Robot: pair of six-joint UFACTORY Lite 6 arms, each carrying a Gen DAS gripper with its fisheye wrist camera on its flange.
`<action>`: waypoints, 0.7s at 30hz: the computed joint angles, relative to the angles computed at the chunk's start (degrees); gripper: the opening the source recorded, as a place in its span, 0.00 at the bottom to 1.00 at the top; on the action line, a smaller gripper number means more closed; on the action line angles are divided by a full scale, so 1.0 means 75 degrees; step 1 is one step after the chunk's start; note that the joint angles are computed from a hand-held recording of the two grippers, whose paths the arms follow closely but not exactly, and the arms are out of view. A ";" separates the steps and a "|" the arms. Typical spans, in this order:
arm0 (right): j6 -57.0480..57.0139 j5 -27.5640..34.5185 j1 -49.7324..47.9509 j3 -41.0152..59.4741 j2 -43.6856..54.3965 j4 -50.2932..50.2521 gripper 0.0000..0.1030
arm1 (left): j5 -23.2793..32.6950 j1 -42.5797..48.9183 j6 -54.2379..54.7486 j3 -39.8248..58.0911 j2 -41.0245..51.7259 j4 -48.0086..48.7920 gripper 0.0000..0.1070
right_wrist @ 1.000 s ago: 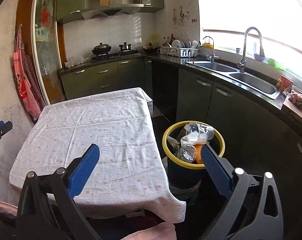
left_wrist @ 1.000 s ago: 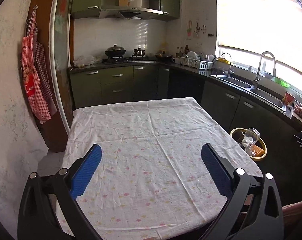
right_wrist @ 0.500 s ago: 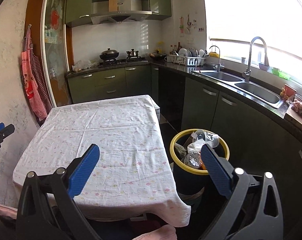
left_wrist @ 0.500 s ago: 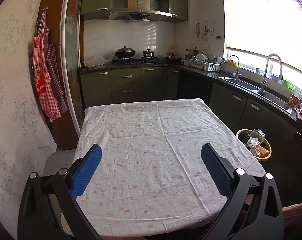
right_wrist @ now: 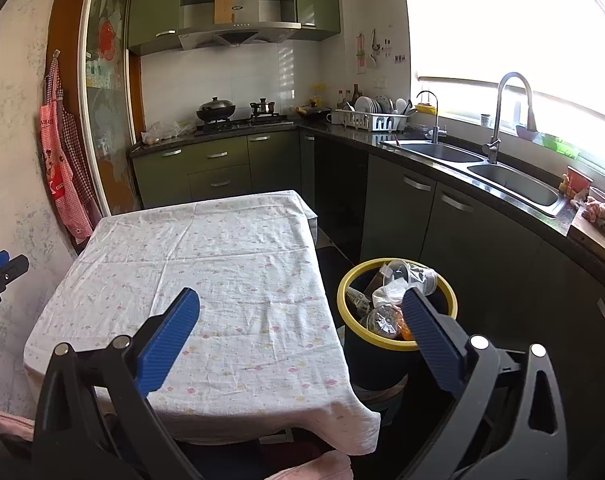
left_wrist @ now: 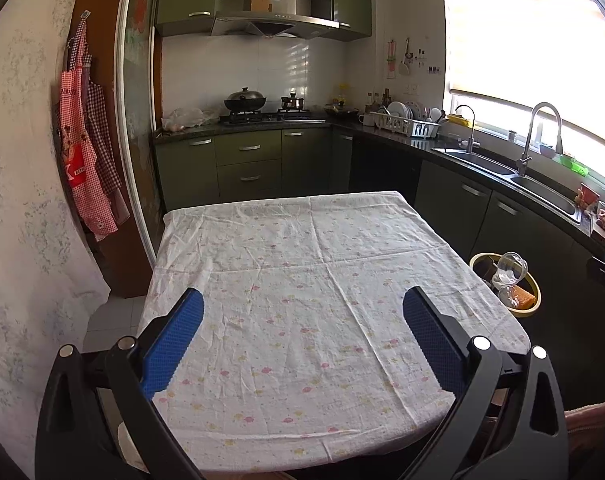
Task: Collect trash
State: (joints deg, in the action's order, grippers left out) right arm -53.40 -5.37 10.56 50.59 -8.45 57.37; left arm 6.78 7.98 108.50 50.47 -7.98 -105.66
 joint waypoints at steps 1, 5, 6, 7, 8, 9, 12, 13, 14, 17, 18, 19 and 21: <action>0.0056 -0.0009 0.0005 -0.0001 0.0005 -0.0061 0.94 | -0.0001 -0.0005 0.0104 -0.0007 0.0004 -0.0099 0.92; 0.0052 -0.0016 0.0011 0.0000 0.0002 -0.0040 0.94 | 0.0008 -0.0017 -0.0047 0.0001 0.0038 0.0044 0.92; 0.0044 -0.0017 0.0010 -0.0001 0.0011 -0.0041 0.94 | 0.0020 -0.0012 -0.0030 -0.0009 0.0035 0.0031 0.92; 0.0004 -0.0022 0.0011 0.0003 0.0017 -0.0006 0.94 | 0.0006 -0.0020 0.0004 -0.0013 0.0035 -0.0016 0.92; 0.0006 -0.0004 0.0008 0.0004 0.0014 -0.0006 0.94 | -0.0008 -0.0031 0.0019 -0.0012 0.0037 -0.0041 0.92; 0.0006 -0.0004 0.0008 0.0004 0.0014 -0.0006 0.94 | 0.0009 -0.0020 0.0027 -0.0019 0.0038 -0.0039 0.92; -0.0193 -0.0002 0.0021 0.0016 0.0016 0.0183 0.94 | 0.0009 -0.0025 0.0062 -0.0021 0.0038 -0.0076 0.92; -0.0080 0.0012 0.0014 0.0015 0.0010 0.0076 0.94 | 0.0022 -0.0025 0.0062 -0.0026 0.0043 -0.0070 0.92; 0.0014 0.0008 0.0016 0.0016 0.0018 -0.0013 0.94 | 0.0045 -0.0015 0.0110 -0.0036 0.0048 -0.0111 0.92; -0.0018 0.0004 0.0018 0.0022 0.0033 0.0017 0.94 | 0.0101 0.0003 -0.0071 -0.0051 0.0053 0.0087 0.92; -0.0066 0.0005 0.0019 0.0029 0.0040 0.0063 0.94 | 0.0112 0.0008 -0.0062 -0.0050 0.0065 0.0089 0.92; -0.0062 0.0004 0.0021 0.0026 0.0035 0.0064 0.94 | 0.0128 0.0023 0.0012 -0.0061 0.0069 0.0031 0.92; -0.0129 0.0012 0.0022 0.0032 0.0038 0.0138 0.94 | 0.0144 0.0027 0.0129 -0.0074 0.0080 -0.0074 0.92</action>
